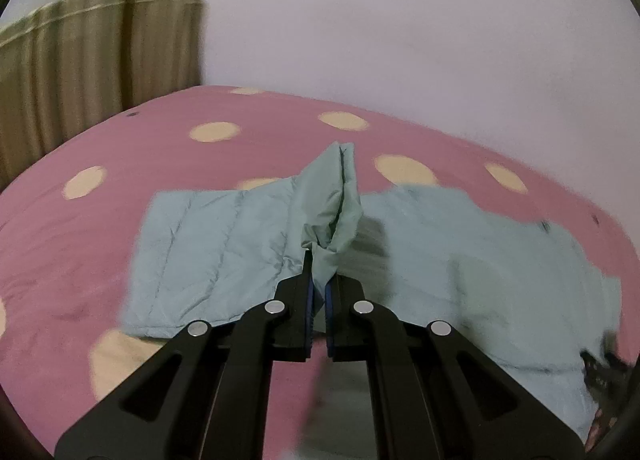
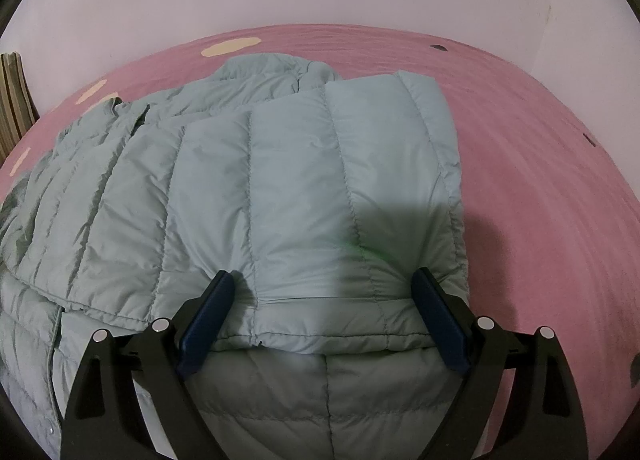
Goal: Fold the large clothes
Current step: 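Fold the held sleeve across the jacket body and open the left gripper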
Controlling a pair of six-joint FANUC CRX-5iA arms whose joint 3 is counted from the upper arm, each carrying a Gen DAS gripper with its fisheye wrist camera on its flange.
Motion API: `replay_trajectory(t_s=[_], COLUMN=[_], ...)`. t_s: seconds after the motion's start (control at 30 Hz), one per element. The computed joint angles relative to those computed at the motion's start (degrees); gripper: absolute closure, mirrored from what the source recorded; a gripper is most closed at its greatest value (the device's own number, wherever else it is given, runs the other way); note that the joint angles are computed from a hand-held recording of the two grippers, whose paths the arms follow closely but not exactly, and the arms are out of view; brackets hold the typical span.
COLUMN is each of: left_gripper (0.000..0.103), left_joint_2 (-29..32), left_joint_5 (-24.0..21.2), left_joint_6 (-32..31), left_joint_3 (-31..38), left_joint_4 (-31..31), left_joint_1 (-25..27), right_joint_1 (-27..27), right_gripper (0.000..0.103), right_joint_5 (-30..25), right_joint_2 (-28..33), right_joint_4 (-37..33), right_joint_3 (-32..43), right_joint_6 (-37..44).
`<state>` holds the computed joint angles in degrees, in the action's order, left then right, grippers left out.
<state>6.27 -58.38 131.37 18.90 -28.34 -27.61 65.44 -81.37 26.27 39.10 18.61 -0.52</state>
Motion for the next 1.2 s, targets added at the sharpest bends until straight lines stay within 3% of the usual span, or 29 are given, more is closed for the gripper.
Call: replay_trajectory(t_s=[0.23, 0.6, 0.97, 1.1, 1.2], left_gripper=[0.099, 0.099, 0.098, 0.086, 0.060], left_joint_2=[6.95, 13.16, 19.56, 19.90, 18.53], left_joint_5=[-2.55, -5.67, -10.46, -11.05, -10.53], left_joint_6=[-3.69, -6.23, -11.57, -12.52, -12.44], left_joint_3=[5.45, 13.05, 20.48, 20.54, 19.09], left_joint_4=[1.81, 1.85, 4.01, 5.86, 6.40], left_joint_1=[-5.49, -11.23, -13.71, -13.32, -13.28], right_joint_1=[-0.01, 0.04, 0.03, 0.09, 0.08], right_gripper=[0.014, 0.014, 0.014, 0.014, 0.014], right_joint_5=[0.61, 1.14, 1.17, 1.00, 1.08], right_joint_2=[-0.26, -0.56, -0.46, -0.43, -0.59], right_joint_4=[0.14, 0.34, 0.37, 0.38, 0.45], right_joint_3=[-0.35, -0.86, -0.71, -0.72, -1.00], right_joint_6=[-0.52, -1.24, -1.42, -1.39, -1.44])
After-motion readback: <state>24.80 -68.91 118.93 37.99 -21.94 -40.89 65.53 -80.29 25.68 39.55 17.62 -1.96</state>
